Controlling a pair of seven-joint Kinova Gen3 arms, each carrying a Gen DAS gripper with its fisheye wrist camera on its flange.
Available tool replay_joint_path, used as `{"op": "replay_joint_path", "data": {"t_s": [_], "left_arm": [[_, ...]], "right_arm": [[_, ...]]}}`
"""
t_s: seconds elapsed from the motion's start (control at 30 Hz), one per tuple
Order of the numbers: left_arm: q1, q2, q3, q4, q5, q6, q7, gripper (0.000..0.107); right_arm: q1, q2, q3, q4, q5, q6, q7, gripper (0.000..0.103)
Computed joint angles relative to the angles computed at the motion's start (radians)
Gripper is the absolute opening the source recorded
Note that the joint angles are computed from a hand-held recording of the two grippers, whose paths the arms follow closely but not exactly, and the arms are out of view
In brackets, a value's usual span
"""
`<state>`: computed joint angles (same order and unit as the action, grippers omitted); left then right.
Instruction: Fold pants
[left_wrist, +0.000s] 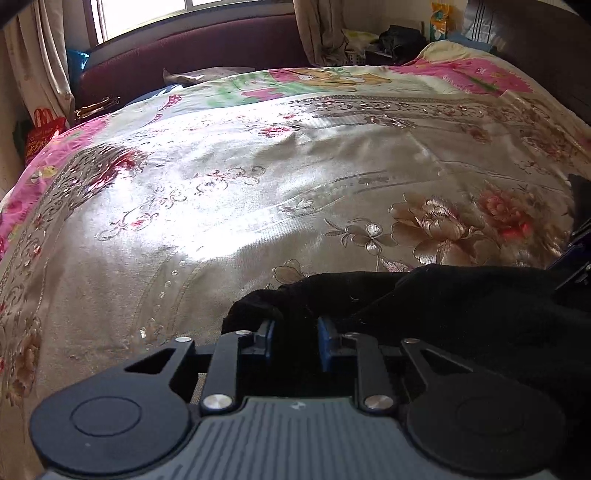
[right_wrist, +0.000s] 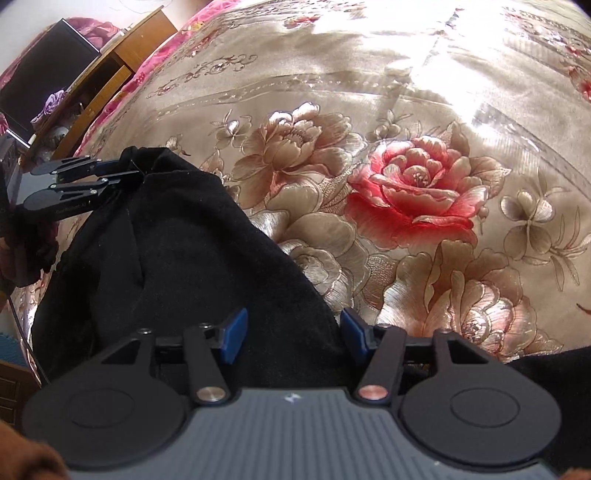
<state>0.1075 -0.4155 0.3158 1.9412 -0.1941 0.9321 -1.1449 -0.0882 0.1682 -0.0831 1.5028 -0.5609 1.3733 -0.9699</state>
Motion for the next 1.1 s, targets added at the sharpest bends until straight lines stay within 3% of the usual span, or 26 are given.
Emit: {"op": "replay_joint_path", "data": {"t_s": [0.13,0.17,0.2,0.23,0.33,0.43,0.57,0.67,0.8,0.9,1.0,1.1], "left_arm": [[-0.031,0.005,0.034,-0.004,-0.014,0.003,0.058,0.030],[-0.038,0.007,0.055,-0.009,-0.027,0.012,0.076,0.029],[-0.042,0.005,0.075,-0.016,-0.041,0.024,0.095,0.028],[-0.041,-0.003,0.088,-0.023,-0.049,0.036,0.108,0.027],[-0.016,-0.061,0.095,-0.041,-0.047,0.061,0.112,0.027],[0.007,-0.151,0.104,-0.080,-0.029,0.111,0.103,0.027],[0.126,-0.265,0.138,-0.141,-0.085,0.237,0.231,0.027],[0.083,-0.378,0.182,-0.186,-0.014,0.359,0.224,0.027],[0.019,-0.517,0.200,-0.185,0.149,0.522,0.205,0.033],[-0.089,-0.596,0.214,-0.159,0.271,0.626,0.146,0.033],[-0.158,-0.668,0.210,-0.140,0.318,0.668,0.121,0.032],[-0.195,-0.729,0.170,-0.122,0.336,0.687,0.125,0.032]], "right_arm": [[-0.040,-0.022,-0.026,0.049,0.043,-0.105,-0.069,0.058],[-0.062,-0.045,-0.029,0.061,0.075,-0.138,-0.088,0.051],[-0.091,-0.069,-0.018,0.069,0.102,-0.154,-0.091,0.037],[-0.101,-0.086,-0.016,0.075,0.112,-0.155,-0.095,0.005],[-0.083,-0.178,-0.006,0.106,0.075,-0.143,-0.046,0.005],[-0.061,-0.278,0.057,0.115,-0.023,-0.076,0.029,0.005],[-0.044,-0.425,0.172,0.114,-0.132,0.079,0.101,0.005],[-0.062,-0.546,0.200,0.164,-0.096,0.140,0.122,0.005],[-0.096,-0.664,0.161,0.318,-0.002,0.155,0.115,0.007],[-0.108,-0.726,0.085,0.441,0.051,0.069,0.080,0.008],[-0.130,-0.794,-0.004,0.477,0.097,-0.008,0.049,0.008],[-0.162,-0.809,-0.034,0.457,0.142,-0.018,0.024,0.008]]}}
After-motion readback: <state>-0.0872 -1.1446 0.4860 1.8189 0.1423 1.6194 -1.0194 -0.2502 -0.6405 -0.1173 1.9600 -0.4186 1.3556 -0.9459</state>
